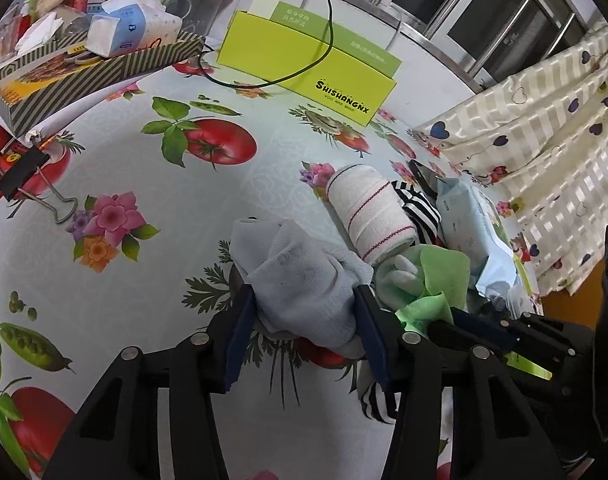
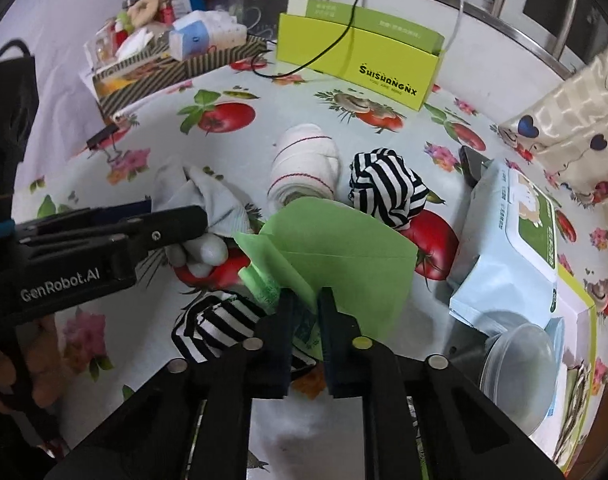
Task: Organize soft objects
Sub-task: 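Grasp the grey sock with the left gripper while the right grasps the green mask, then carry the grey sock and green mask over the white box with both grippers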
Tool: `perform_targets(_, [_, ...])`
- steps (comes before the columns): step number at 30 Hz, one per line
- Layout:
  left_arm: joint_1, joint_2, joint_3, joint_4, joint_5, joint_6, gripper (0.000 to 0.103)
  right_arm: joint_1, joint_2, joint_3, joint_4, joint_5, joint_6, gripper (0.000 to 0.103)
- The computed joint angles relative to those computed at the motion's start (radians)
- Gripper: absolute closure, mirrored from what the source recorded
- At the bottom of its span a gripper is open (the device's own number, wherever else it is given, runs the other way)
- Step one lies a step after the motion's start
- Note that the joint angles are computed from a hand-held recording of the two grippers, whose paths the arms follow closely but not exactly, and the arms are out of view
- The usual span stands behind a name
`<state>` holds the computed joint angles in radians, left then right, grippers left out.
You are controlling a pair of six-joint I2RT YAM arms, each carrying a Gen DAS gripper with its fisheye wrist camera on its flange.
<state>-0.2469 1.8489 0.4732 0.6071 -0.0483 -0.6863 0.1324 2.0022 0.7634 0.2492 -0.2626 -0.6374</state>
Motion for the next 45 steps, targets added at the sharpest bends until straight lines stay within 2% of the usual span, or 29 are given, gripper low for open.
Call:
perform_targets(9, [0.0,-0.063,-0.054,0.011,-0.021,0.016,0.07,-0.051,-0.131,-0.093,0.034,-0.076,0.0,0.098])
perform_targets(18, [-0.049,-0.234,-0.136,-0.034,-0.082,0.034,0.073,-0.105,-0.26,-0.167,0.015,-0.172,0.0,0.099])
perform_targets(25, [-0.159,-0.4,-0.167,-0.149,-0.206,0.035,0.073,-0.162,-0.401,-0.243,-0.019,-0.26,-0.027,0.099])
perform_targets(32, [-0.312,-0.513,-0.13,-0.29,-0.367,0.034,0.073,-0.26,-0.529,-0.298,-0.085,-0.365,-0.073,0.099])
perform_targets(38, [-0.414,-0.542,-0.083,-0.374,-0.451,0.023,0.073,-0.36,-0.617,-0.317,-0.163,-0.455,-0.129,0.099])
perform_targets(45, [-0.499,-0.524,-0.022,-0.433,-0.512,0.009,0.073,-0.458,-0.651,-0.312,-0.234,-0.535,-0.189,0.099])
